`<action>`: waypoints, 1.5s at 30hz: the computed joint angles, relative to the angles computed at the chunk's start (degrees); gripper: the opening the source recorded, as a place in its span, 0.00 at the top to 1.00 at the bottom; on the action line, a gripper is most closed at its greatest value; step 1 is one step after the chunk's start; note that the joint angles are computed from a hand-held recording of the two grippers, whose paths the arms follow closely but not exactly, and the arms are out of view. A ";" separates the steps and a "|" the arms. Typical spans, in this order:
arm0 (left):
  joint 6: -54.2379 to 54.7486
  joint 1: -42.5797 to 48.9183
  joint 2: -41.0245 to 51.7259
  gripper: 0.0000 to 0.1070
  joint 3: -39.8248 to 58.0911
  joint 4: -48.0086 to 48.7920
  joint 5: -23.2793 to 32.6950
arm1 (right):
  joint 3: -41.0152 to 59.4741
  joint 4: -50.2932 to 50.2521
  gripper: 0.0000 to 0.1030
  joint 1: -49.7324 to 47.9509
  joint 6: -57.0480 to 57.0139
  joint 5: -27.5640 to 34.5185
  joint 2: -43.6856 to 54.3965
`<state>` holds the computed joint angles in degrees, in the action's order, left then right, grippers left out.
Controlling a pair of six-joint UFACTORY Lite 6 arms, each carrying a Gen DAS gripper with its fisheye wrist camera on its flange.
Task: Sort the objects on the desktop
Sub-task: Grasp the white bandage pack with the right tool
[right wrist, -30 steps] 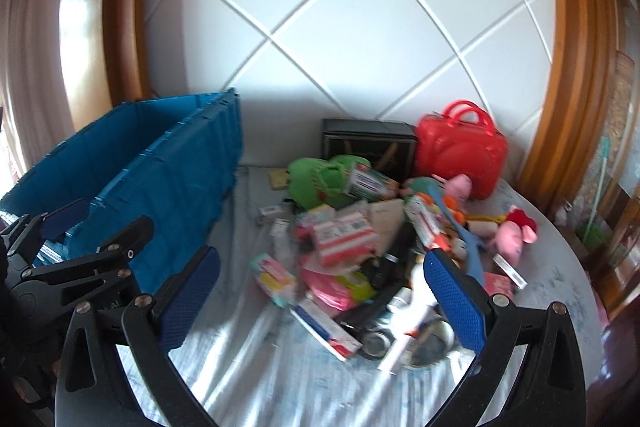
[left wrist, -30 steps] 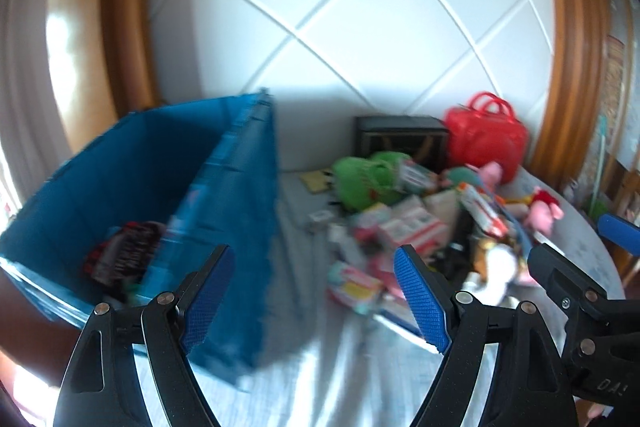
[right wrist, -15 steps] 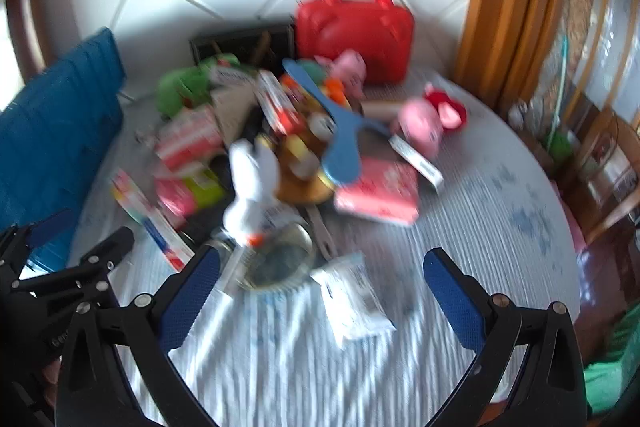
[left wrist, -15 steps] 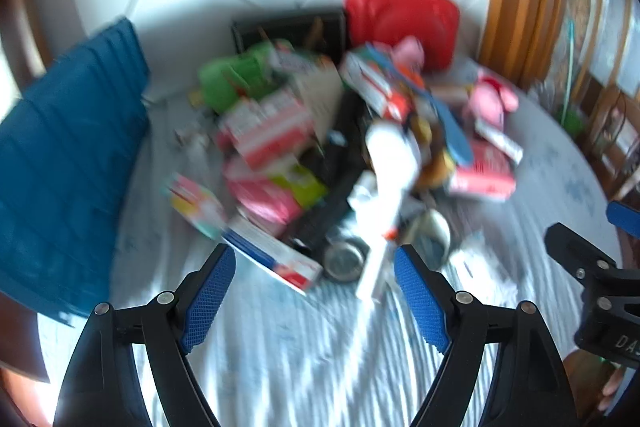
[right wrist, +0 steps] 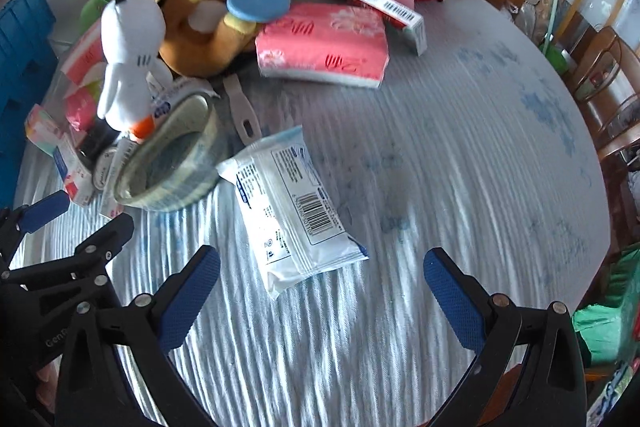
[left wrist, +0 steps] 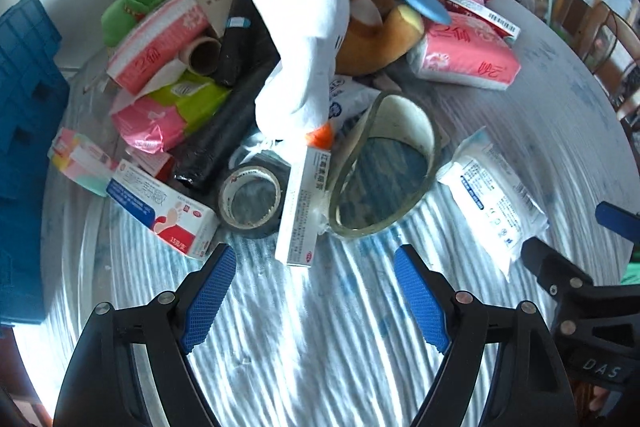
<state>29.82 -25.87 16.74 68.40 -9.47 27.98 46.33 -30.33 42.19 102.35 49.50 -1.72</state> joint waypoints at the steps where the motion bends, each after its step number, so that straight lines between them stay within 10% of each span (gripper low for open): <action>1: 0.44 0.22 0.75 0.23 0.25 -0.30 -0.15 | 0.01 -0.10 0.00 -0.25 0.03 -1.28 1.01; 4: 3.50 0.34 1.42 0.24 0.09 -2.71 -2.07 | 0.72 -1.51 0.02 -0.46 1.78 -2.89 3.27; 8: 2.89 -1.26 3.64 0.24 1.54 -2.52 -3.13 | -0.62 -3.09 0.31 -2.85 0.49 -7.70 3.88; 19: -24.93 -10.44 10.89 0.35 7.69 13.21 -2.77 | -8.58 2.20 0.56 -15.65 -23.98 -16.28 -2.79; 32: -35.50 -15.64 4.39 0.23 7.24 18.05 0.93 | -17.26 9.39 0.56 -26.94 -42.44 -21.06 -13.15; 41: -48.07 -19.30 17.92 0.22 15.93 28.11 1.82 | -17.69 9.88 0.56 -26.58 -43.02 -21.33 -13.88; 45: -51.33 -20.07 16.28 0.22 12.65 31.37 -0.56 | -17.11 7.88 0.42 -26.03 -39.94 -22.53 -11.49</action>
<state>-21.52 -45.94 33.03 81.04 21.90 27.42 29.22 -22.45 16.16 62.41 26.97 -13.21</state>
